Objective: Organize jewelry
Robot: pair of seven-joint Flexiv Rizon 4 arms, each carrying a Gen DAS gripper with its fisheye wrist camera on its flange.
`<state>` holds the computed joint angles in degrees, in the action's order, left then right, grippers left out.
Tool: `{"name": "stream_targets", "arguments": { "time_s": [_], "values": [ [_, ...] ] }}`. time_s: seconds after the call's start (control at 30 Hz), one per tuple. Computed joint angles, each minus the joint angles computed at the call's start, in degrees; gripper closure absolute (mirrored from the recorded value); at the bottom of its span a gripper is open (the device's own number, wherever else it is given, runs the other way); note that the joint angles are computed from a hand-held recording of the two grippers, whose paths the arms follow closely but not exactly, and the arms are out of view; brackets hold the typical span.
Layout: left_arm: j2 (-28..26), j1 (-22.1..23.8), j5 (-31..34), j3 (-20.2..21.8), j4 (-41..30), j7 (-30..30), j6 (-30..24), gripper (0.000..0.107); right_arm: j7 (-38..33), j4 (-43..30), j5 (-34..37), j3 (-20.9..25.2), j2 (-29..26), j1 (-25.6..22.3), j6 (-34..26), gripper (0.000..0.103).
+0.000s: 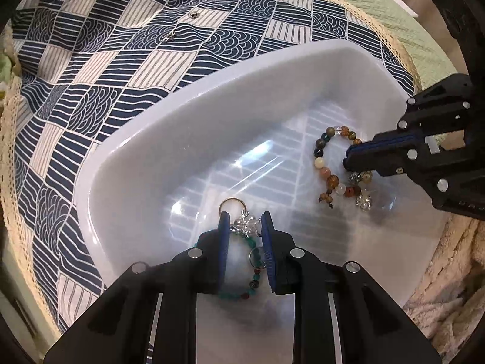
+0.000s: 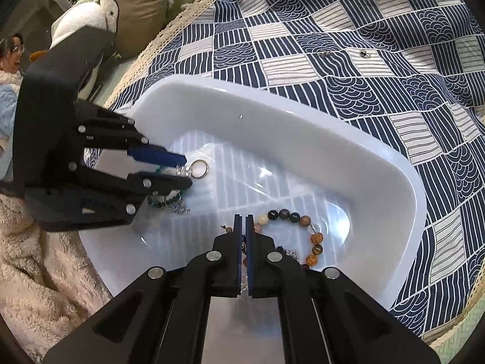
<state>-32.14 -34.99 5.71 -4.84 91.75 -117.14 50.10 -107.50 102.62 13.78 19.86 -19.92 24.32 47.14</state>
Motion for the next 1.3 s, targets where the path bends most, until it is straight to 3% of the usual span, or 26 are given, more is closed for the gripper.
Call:
{"name": "stream_targets", "arguments": {
  "time_s": [0.13, 0.2, 0.27, 0.53, 0.6, 0.67, 0.7, 0.83, 0.93, 1.07, 1.2, 1.3],
  "values": [
    [0.2, -0.4, 0.9, 0.3, -0.4, -0.2, -0.7, 0.085, -0.1, 0.2, -0.1, 0.0, 0.3, 0.0, -0.2, 0.098],
    [0.4, -0.8, 1.7, 0.8, -0.7, -1.0, -1.0, 0.074, -0.3, -0.2, 0.5, 0.1, 0.5, -0.3, -0.9, 0.098],
    [0.7, -0.9, 2.4, 1.1, -0.8, -1.8, -0.2, 0.051, -0.7, -0.6, 1.3, 0.2, 0.7, -0.7, -1.2, 0.098],
    [1.8, -0.5, 2.8, 1.0, -0.6, -2.9, 1.9, 0.045, -0.2, -1.6, 1.7, -0.5, 0.8, -0.8, -1.3, 0.098],
    [2.0, -0.4, 2.9, 1.1, -0.7, -3.2, 2.6, 0.044, 0.5, -1.9, 1.6, -0.8, 0.9, -0.8, -1.2, 0.090],
    [2.1, -0.2, 3.0, 1.2, -0.8, -3.4, 3.6, 0.038, 1.0, -2.3, 2.1, -1.0, 1.2, -1.2, -0.1, 0.043],
    [2.3, -0.2, 3.3, 1.7, -1.1, -4.1, 4.2, 0.037, 0.9, -2.3, 2.8, -1.0, 1.5, -1.5, 1.9, 0.035],
    [2.9, 0.1, 4.4, 3.9, -1.5, -8.9, 6.6, 0.022, 1.2, -5.0, 4.6, -1.1, 1.1, -2.8, 3.2, 0.032],
    [2.6, 1.4, 4.5, 5.1, -1.9, -13.0, 8.3, 0.022, 2.2, -8.4, 5.9, -1.5, -0.8, -3.6, 3.6, 0.021],
    [-0.4, 3.7, 3.2, 6.0, -5.3, -16.1, 7.1, 0.022, 7.5, -12.7, 1.7, -3.7, -5.3, -2.5, 4.2, 0.020],
    [-5.0, 5.1, 3.2, 6.6, -11.6, -15.1, 3.6, 0.022, 14.4, -16.1, -5.4, -6.6, -9.9, -0.7, 5.8, 0.020],
    [-9.7, 6.7, 2.0, 5.6, -18.1, -11.2, -0.6, 0.022, 17.3, -20.9, -6.2, -5.8, -13.2, -2.1, 2.8, 0.020]
  ]
}}
